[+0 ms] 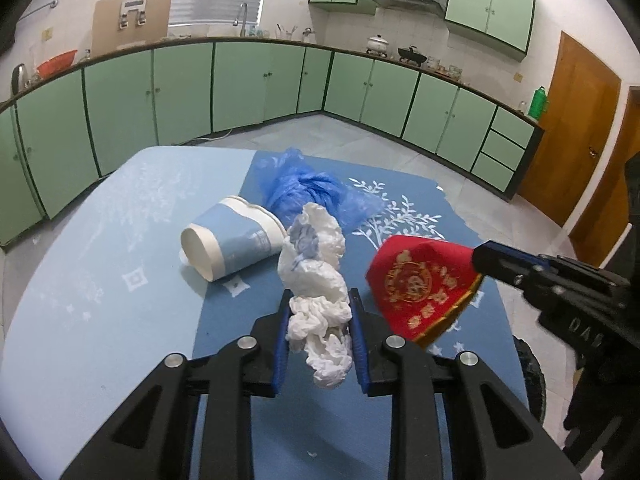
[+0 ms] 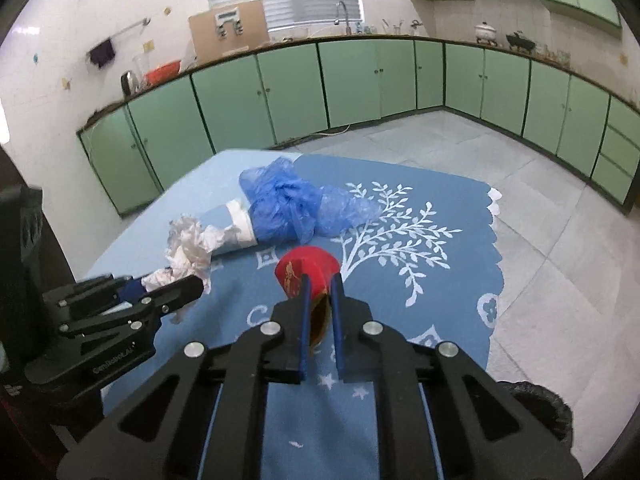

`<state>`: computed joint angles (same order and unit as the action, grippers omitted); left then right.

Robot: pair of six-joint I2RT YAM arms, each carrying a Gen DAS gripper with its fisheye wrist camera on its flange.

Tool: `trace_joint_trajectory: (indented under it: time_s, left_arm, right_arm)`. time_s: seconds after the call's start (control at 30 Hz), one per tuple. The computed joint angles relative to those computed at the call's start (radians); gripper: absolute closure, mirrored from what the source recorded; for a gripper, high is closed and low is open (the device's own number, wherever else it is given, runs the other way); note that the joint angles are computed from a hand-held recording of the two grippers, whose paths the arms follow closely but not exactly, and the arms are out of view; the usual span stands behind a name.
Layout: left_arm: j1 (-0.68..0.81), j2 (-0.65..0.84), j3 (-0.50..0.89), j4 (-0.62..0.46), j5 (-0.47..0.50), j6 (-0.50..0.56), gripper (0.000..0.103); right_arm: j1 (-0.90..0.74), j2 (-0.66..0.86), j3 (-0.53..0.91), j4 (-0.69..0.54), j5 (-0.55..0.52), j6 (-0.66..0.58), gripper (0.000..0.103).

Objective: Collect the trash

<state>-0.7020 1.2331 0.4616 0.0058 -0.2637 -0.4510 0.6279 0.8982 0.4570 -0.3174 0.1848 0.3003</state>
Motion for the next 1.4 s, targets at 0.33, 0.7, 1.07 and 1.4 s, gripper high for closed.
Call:
trace_joint_trajectory:
  time_s: [0.33,0.7,1.07,1.4]
  left_arm:
    - [0.052,0.015,-0.051,0.013,0.033,-0.016,0.077]
    - [0.046,0.024,-0.056,0.025,0.038,-0.023,0.077]
    - [0.006,-0.06,-0.041,-0.033,0.01,-0.007,0.077]
    - [-0.145,-0.153,0.057,-0.185,-0.082,-0.04,0.077]
  right_arm:
    - [0.069,0.06,0.016,0.051,0.043,0.026,0.088]
    - [0.084,0.137,0.0,0.09,0.057,0.061,0.084]
    - [0.073,-0.008,-0.003,0.001,0.067,0.06,0.091]
    - [0.121,-0.277,0.068,-0.288,0.139,0.095,0.091]
